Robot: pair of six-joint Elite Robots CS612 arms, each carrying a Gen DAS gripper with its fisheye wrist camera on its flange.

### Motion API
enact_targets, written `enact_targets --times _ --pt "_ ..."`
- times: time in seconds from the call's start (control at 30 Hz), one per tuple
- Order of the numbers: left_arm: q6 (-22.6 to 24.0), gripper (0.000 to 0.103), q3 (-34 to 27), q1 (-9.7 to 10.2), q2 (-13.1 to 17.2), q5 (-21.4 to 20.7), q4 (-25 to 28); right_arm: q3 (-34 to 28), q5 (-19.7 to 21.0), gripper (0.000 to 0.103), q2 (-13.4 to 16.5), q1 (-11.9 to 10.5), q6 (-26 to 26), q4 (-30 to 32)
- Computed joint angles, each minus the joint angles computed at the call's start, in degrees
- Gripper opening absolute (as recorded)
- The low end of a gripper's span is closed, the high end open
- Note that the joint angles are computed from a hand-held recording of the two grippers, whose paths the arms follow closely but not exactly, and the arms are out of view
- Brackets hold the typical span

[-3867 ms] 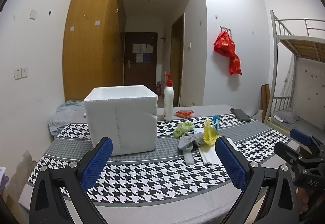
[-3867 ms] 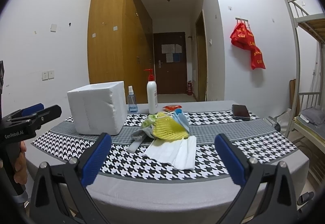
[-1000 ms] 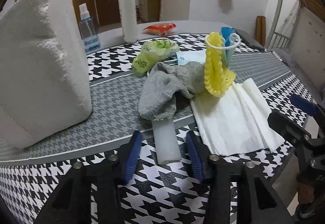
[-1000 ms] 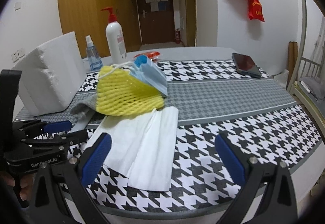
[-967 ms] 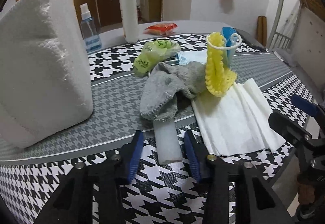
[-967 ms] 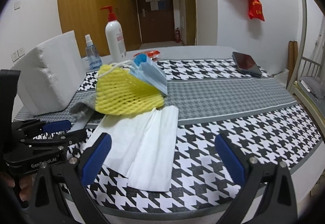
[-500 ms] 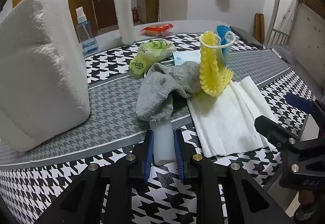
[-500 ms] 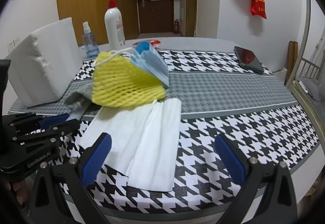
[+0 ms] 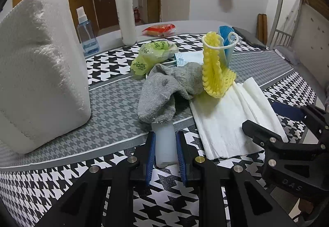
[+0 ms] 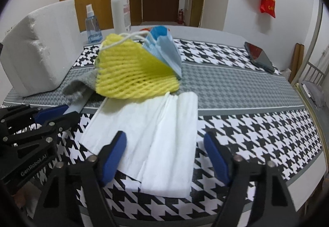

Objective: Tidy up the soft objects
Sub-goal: 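Move the right tool to the white tissues and close on them, then lift the white tissues with the right tool and carry them to the foam box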

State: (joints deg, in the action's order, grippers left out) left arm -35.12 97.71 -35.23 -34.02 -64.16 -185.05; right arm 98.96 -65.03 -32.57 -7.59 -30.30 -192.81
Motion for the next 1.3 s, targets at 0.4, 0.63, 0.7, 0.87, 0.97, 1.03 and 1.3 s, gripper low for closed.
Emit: enact_targets --times 0.4,0.63,0.7,0.87,0.97,1.03,1.3 --pt "-0.2 0.022 -0.1 0.05 0.0 0.0 0.1 0.8 1.6 0.027 -0.6 -0.2 -1.0 1.7" --pt "0.0 0.019 0.9 -0.13 -0.5 1.0 -2.3 1.5 4.1 0.013 -1.2 -0.9 0.0 1.3" --pt "0.3 0.019 1.5 -0.37 -0.8 1.6 -3.5 1.8 4.9 0.013 -1.4 -1.1 0.5 0.5" --pt "1.2 0.019 3.0 -1.17 -1.6 3.0 -6.0 2.7 6.3 0.012 -2.1 -1.9 1.8 -2.0" --pt "1.5 0.019 3.8 -1.61 -2.0 4.0 -7.3 3.3 7.1 0.012 -2.5 -2.5 3.2 -3.8" --pt "1.5 0.019 4.4 -1.83 -2.4 4.7 -8.3 3.7 7.6 0.012 -2.8 -2.8 3.8 -5.1" --pt "2.9 0.019 7.0 -2.84 -3.9 8.0 -13.4 5.3 9.9 0.012 -3.7 -4.0 6.2 -10.2"
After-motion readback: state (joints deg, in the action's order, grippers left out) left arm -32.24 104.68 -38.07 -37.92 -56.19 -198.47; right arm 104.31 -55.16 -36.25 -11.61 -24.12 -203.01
